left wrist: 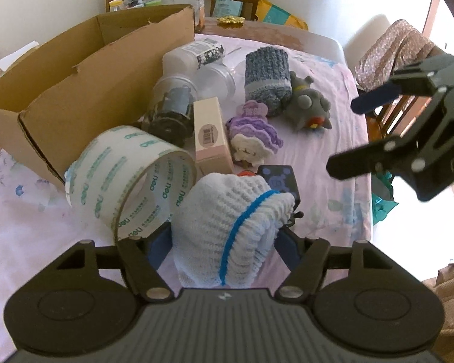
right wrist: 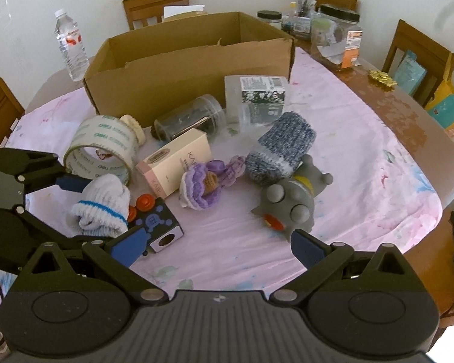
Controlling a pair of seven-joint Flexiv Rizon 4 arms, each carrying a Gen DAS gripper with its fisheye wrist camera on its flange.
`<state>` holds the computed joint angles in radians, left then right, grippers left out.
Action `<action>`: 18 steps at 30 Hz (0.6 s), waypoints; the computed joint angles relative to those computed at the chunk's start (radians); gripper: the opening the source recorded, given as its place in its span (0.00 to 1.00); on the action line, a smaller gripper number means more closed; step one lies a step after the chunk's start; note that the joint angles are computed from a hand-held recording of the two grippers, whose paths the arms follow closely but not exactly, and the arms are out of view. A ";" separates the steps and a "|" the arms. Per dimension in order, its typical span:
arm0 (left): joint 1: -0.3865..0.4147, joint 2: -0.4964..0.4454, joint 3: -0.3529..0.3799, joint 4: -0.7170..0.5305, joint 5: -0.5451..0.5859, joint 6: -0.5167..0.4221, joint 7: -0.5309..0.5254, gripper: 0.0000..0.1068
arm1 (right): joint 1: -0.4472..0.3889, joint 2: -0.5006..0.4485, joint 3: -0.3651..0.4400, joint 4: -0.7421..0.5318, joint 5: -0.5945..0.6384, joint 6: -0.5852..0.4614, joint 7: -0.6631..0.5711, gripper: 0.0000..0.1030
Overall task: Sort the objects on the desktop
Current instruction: 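Grasp the white-and-blue knit hat with the left tool while the right tool grasps the fidget cube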
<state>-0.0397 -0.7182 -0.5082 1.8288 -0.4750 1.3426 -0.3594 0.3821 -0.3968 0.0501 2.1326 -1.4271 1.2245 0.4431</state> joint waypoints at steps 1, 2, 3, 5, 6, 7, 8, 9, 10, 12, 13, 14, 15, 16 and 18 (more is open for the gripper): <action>0.002 -0.001 -0.002 -0.001 -0.002 -0.002 -0.001 0.64 | 0.000 -0.004 0.001 -0.003 0.002 0.004 -0.005 1.00; 0.004 -0.001 -0.004 -0.001 -0.005 -0.001 -0.002 0.62 | 0.000 -0.008 0.001 -0.006 0.004 0.006 -0.010 1.00; 0.004 0.000 -0.004 0.000 -0.005 0.000 -0.003 0.61 | 0.000 -0.011 0.000 -0.008 0.005 0.012 -0.013 1.00; 0.005 0.003 -0.003 0.002 -0.005 0.000 -0.006 0.59 | 0.002 -0.018 -0.002 -0.014 0.009 0.020 -0.020 1.00; 0.004 0.006 -0.001 0.002 -0.006 -0.003 -0.010 0.58 | 0.003 -0.021 -0.003 -0.016 0.009 0.025 -0.023 1.00; 0.004 0.010 0.001 0.003 -0.007 -0.006 -0.012 0.58 | 0.003 -0.024 -0.005 -0.018 0.008 0.031 -0.026 1.00; 0.007 0.013 -0.002 0.006 -0.010 -0.005 -0.012 0.58 | 0.004 -0.028 -0.006 -0.022 0.011 0.036 -0.036 1.00; 0.013 0.017 -0.007 0.012 -0.014 -0.004 -0.010 0.58 | 0.006 -0.032 -0.007 -0.024 0.013 0.038 -0.045 1.00; 0.015 0.022 -0.008 0.017 -0.017 -0.003 -0.010 0.58 | 0.008 -0.036 -0.008 -0.028 0.018 0.041 -0.059 1.00; 0.027 0.032 -0.019 0.032 -0.024 0.009 -0.003 0.58 | 0.012 -0.044 -0.013 -0.035 0.017 0.050 -0.077 1.00; 0.029 0.037 -0.019 0.036 -0.026 0.011 -0.005 0.58 | 0.013 -0.048 -0.016 -0.039 0.013 0.057 -0.082 1.00; 0.028 0.043 -0.015 0.039 -0.028 0.009 -0.010 0.58 | 0.013 -0.053 -0.018 -0.043 0.010 0.066 -0.086 1.00; 0.030 0.049 -0.012 0.043 -0.030 0.007 -0.013 0.58 | 0.014 -0.058 -0.020 -0.047 0.007 0.074 -0.090 1.00; 0.030 0.053 -0.010 0.047 -0.032 0.010 -0.014 0.58 | 0.014 -0.065 -0.023 -0.053 0.005 0.083 -0.095 1.00; 0.032 0.062 -0.006 0.058 -0.033 0.022 -0.016 0.58 | 0.017 -0.077 -0.027 -0.063 0.002 0.096 -0.107 1.00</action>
<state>-0.0078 -0.6560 -0.5140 1.8864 -0.5081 1.3645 -0.3754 0.3994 -0.4742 0.0231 2.0696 -1.4251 1.3209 0.3363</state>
